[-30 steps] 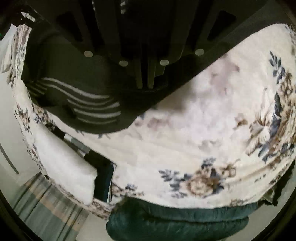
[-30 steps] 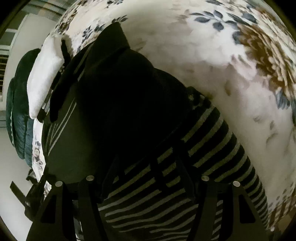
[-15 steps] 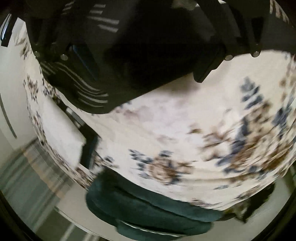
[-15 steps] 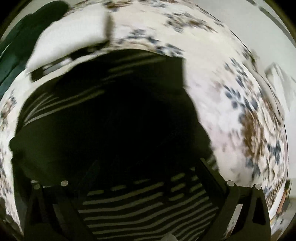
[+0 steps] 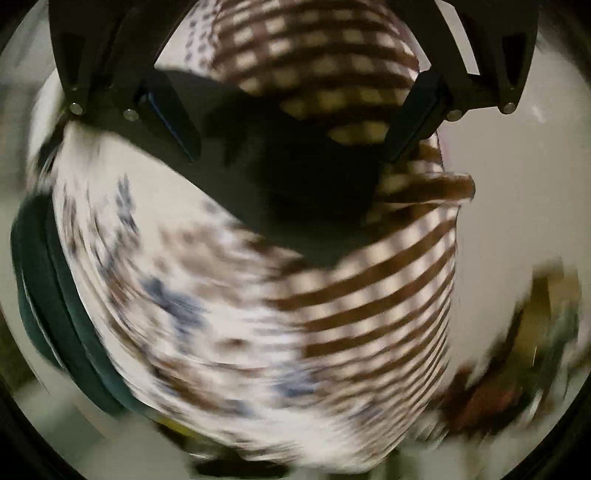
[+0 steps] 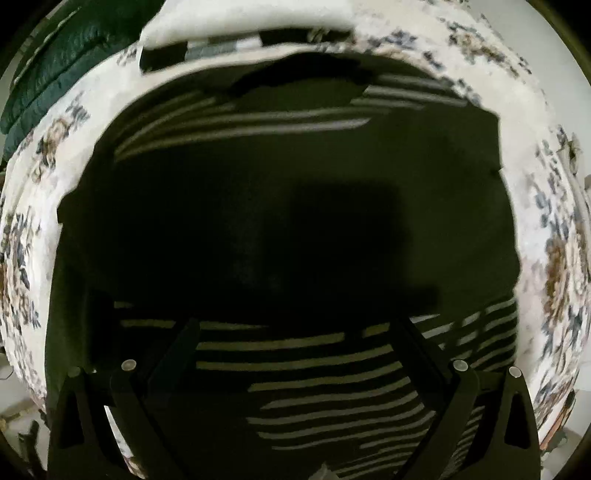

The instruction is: Fold small clothes

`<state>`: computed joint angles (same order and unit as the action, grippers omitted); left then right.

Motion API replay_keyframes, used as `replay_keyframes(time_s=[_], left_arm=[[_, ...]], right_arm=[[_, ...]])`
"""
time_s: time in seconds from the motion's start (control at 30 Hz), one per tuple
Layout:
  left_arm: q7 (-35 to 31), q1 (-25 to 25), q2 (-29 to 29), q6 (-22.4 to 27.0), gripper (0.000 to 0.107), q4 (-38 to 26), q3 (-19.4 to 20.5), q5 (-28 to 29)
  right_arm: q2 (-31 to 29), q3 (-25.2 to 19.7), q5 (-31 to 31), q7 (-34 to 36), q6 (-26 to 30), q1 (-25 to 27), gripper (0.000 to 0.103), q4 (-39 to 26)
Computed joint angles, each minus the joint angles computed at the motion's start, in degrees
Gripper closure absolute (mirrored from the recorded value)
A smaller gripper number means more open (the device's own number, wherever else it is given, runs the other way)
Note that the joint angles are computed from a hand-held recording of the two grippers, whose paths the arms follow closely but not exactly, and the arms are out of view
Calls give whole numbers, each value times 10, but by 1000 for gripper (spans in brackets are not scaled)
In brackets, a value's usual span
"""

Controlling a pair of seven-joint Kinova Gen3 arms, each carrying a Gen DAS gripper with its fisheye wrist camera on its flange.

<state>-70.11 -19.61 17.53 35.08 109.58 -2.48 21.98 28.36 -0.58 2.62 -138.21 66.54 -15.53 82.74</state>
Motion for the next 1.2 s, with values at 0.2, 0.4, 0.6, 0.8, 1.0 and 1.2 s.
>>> replay_keyframes(time_s=[0.2, 0.4, 0.6, 0.8, 1.0, 1.2], left_arm=[[-1, -53, 31, -51, 103, -4, 45, 9], [51, 106, -18, -59, 103, -30, -63, -131], [128, 192, -57, -23, 103, -66, -60, -271], [186, 261, -72, 18, 103, -127, 25, -354], [176, 370, 12, 29, 103, -244, 82, -327], [132, 479, 144, 47, 103, -402, 122, -286]], right_arm=[[31, 7, 25, -30, 29, -28, 0, -26], [61, 23, 121, -30, 94, -83, 0, -68], [48, 19, 153, -1, 65, -82, 0, -55], [-8, 8, 99, 62, -19, -12, 0, 13], [-91, 8, -12, 159, -88, 112, 0, 118], [-132, 42, -97, 269, -106, 237, 0, 186]])
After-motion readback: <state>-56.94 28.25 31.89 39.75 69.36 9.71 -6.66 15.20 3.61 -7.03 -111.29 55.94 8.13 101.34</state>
